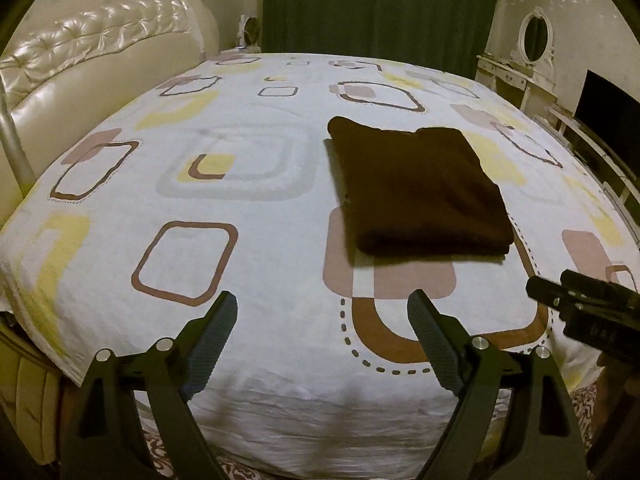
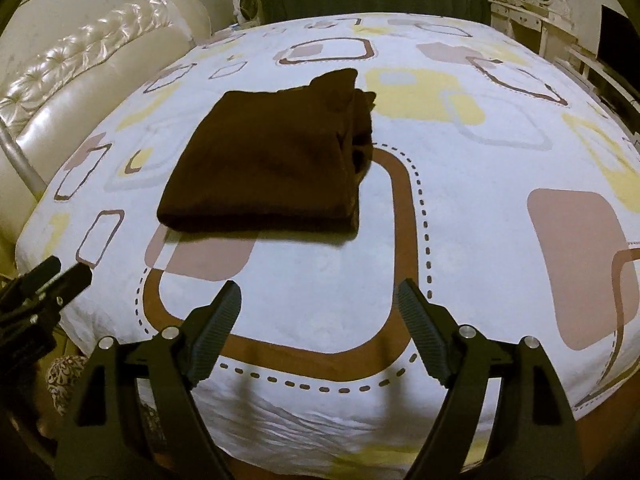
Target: Fold small clothes
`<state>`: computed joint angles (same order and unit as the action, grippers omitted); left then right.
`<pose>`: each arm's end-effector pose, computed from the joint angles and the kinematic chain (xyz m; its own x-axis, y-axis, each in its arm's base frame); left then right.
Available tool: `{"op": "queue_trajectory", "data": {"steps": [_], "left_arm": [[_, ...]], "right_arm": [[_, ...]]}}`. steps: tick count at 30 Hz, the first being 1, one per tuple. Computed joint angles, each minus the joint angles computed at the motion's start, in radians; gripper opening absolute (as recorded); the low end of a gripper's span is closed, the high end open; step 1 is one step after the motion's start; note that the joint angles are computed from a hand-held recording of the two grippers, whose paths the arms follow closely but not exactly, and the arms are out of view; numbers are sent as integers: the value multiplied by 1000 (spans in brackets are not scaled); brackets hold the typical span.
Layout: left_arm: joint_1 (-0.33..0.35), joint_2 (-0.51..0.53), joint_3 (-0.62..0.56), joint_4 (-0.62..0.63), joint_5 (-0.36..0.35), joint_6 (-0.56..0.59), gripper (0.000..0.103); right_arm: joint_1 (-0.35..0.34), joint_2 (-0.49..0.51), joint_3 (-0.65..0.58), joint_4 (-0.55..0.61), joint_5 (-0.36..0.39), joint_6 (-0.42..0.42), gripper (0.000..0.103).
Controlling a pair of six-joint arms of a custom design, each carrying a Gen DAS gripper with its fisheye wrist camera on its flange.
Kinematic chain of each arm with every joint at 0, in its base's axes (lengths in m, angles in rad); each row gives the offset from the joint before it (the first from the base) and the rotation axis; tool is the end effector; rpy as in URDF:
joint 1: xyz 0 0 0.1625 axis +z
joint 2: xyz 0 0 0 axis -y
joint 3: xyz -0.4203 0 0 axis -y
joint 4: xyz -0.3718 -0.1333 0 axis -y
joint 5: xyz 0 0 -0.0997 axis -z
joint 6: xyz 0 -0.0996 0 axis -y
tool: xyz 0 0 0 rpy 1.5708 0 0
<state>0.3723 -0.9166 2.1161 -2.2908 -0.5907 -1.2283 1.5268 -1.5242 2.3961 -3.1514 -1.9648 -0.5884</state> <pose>-0.3439 -0.3662 0.0543 -0.7266 -0.0830 -0.6820 0.4229 0.7283 -0.5392 0.0776 -0.3981 0.2928 -0.7767 -0.1796 0.6037 -0.4781 0.7920 -0.3796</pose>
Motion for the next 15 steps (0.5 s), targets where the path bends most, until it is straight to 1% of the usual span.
{"op": "queue_trajectory", "data": {"steps": [3,4,6,9,13,15], "left_arm": [[5,15,-12,-6,-28,21,86],[2,19,-17,9,-29,17,86],[-3,26,-22,21,-18,17,86],[-2,31,-20,-7,-25,43,86],[-4,26,-19,-20,-17,45,86],[-6,21,-22,-6,-9,31,86]], "right_arm": [[-9,-9,-4,18,13,24,81],[-10,-10,-4,18,13,27,81],[-10,-7,-2,10,11,24,81],[-6,-4,3,-4,10,17,81],[-4,-3,4,-14,10,15,81],[-5,-2,4,-12,10,15,81]]}}
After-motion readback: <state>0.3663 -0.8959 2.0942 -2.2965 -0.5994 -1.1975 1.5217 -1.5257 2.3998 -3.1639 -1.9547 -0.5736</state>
